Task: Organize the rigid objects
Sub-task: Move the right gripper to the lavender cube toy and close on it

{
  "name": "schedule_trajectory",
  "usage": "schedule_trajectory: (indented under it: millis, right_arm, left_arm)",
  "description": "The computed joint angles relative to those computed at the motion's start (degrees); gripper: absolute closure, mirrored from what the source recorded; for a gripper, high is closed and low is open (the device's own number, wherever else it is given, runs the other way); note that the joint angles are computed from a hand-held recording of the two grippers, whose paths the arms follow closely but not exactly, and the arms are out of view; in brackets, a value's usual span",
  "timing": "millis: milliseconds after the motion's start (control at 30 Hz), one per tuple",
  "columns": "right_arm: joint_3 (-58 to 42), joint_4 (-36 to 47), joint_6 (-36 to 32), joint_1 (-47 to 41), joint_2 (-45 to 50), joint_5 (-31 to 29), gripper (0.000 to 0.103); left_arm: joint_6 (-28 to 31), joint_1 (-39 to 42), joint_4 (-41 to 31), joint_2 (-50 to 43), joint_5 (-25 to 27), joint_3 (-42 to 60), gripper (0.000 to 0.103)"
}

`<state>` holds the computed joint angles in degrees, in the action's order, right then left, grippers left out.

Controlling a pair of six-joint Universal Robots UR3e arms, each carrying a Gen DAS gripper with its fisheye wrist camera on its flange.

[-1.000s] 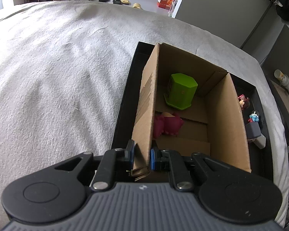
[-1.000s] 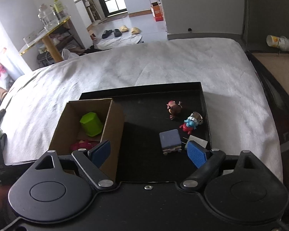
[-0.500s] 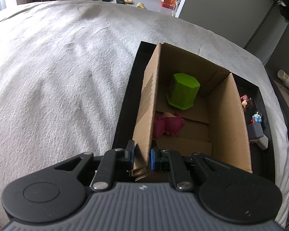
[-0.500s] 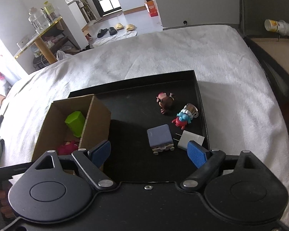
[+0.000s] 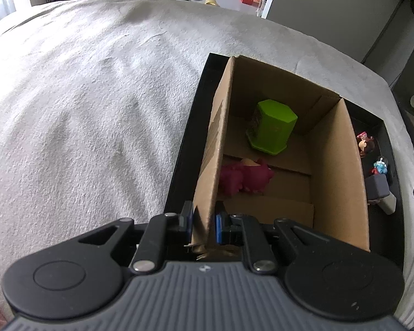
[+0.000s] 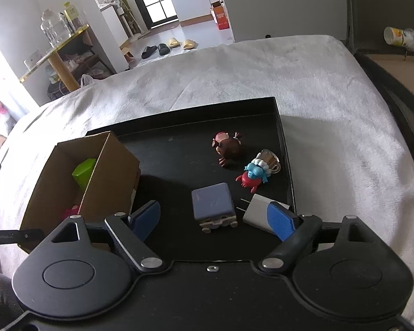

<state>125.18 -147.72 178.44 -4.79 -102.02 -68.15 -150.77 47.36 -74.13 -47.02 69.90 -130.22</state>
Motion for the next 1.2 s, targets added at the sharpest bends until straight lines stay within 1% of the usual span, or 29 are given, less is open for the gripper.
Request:
schedule_trajectory:
  millis: [67, 200, 233, 300, 467, 833, 1033, 1133, 1200]
  right_arm:
    - [0.75, -0.25, -1.29, -1.67, 0.44, 1.89, 0.023]
    - [2.86, -1.39, -3.43, -3.9, 0.73, 4.05, 0.024]
    - [2.85, -1.35, -3.7, -3.92, 1.27, 3.85, 0.024]
    - [2.54, -1.67, -4.05, -3.55, 2.59, 3.28, 0.029]
    - [2.3, -4.43, -5.04, -2.33, 5.37, 3.79, 0.029]
    - [-1.88, -9.79, -4.61, 4.44, 13.62, -1.07, 0.034]
    - [-4.01, -11.07, -3.51, 7.83, 16.76, -6.2, 0.037]
    - [-4.81, -11.03, -3.19, 8.7, 17.74, -7.15, 0.043]
    - [-5.63, -10.32, -3.47, 9.76, 18.53, -8.25, 0.05]
  left_arm:
    - [-1.11, -1.05, 0.8, -0.55, 0.85, 0.15, 0.089]
    - [-3.25, -3.85, 3.11, -1.65, 2.64, 0.23, 0.089]
    - [-3.95, -4.67, 3.73, -2.05, 3.06, 0.31, 0.089]
    - [-5.26, -6.24, 5.22, -2.83, 4.13, 0.31, 0.089]
    - [-6.29, -7.88, 6.77, -3.8, 5.11, 0.17, 0.089]
    - [-6.38, -6.16, 6.51, -3.99, 3.39, -0.09, 0.089]
    - [-6.41, -5.17, 5.62, -3.76, 2.23, 0.04, 0.089]
    - [-5.53, -4.66, 4.95, -3.38, 1.53, 0.08, 0.089]
    - [-5.19, -4.37, 4.65, -3.1, 1.21, 0.14, 0.089]
